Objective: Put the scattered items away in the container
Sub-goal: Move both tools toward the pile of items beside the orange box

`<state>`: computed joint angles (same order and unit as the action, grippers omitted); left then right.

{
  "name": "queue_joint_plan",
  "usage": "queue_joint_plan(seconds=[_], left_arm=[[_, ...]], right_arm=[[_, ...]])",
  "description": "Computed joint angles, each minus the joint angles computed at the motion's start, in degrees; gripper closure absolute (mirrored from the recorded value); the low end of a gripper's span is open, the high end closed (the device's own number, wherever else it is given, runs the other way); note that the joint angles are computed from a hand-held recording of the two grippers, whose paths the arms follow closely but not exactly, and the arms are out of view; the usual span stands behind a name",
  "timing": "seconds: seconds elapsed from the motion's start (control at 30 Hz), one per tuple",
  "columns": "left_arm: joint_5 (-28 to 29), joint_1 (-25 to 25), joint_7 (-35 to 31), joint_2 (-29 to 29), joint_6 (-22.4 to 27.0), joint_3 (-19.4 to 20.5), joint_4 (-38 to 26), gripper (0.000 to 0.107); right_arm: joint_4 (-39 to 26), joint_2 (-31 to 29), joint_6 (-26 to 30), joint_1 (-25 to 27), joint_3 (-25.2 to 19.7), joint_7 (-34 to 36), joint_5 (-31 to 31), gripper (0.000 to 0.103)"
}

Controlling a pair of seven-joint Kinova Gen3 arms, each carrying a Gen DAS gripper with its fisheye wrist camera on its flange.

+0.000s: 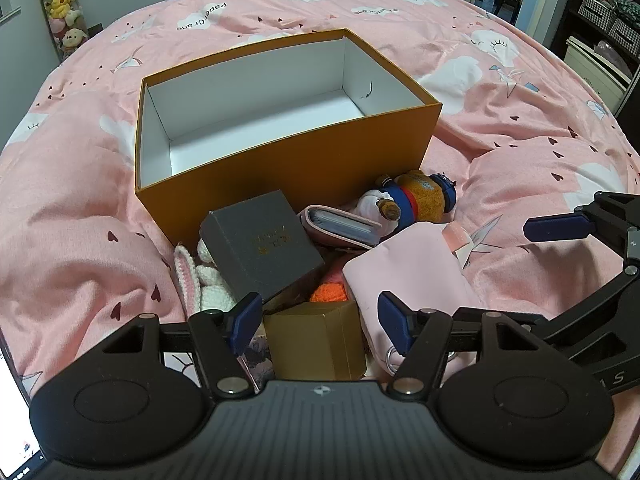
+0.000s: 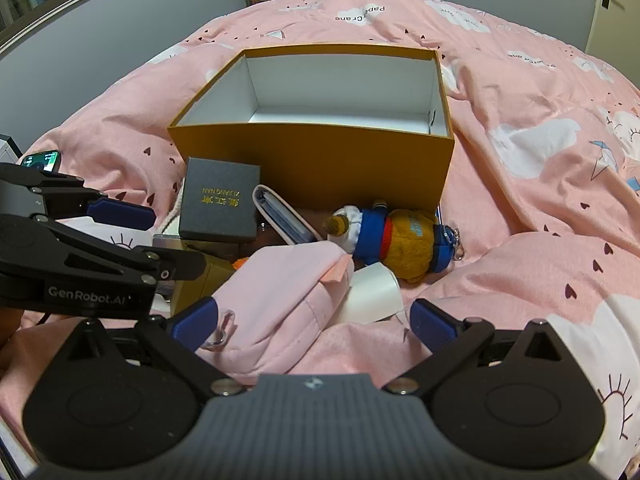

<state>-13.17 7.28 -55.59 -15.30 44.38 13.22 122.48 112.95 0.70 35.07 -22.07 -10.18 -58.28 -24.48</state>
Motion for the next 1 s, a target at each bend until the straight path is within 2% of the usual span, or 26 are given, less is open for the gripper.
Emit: queue_joint_plan(seconds=[1.0], left_arm=[[1.88, 0.34, -1.66, 0.42, 0.85, -1.0, -0.64, 0.034]], right_arm=[[-0.61, 0.66, 0.88, -0.04, -0.21, -0.11, 0.5, 0.001]])
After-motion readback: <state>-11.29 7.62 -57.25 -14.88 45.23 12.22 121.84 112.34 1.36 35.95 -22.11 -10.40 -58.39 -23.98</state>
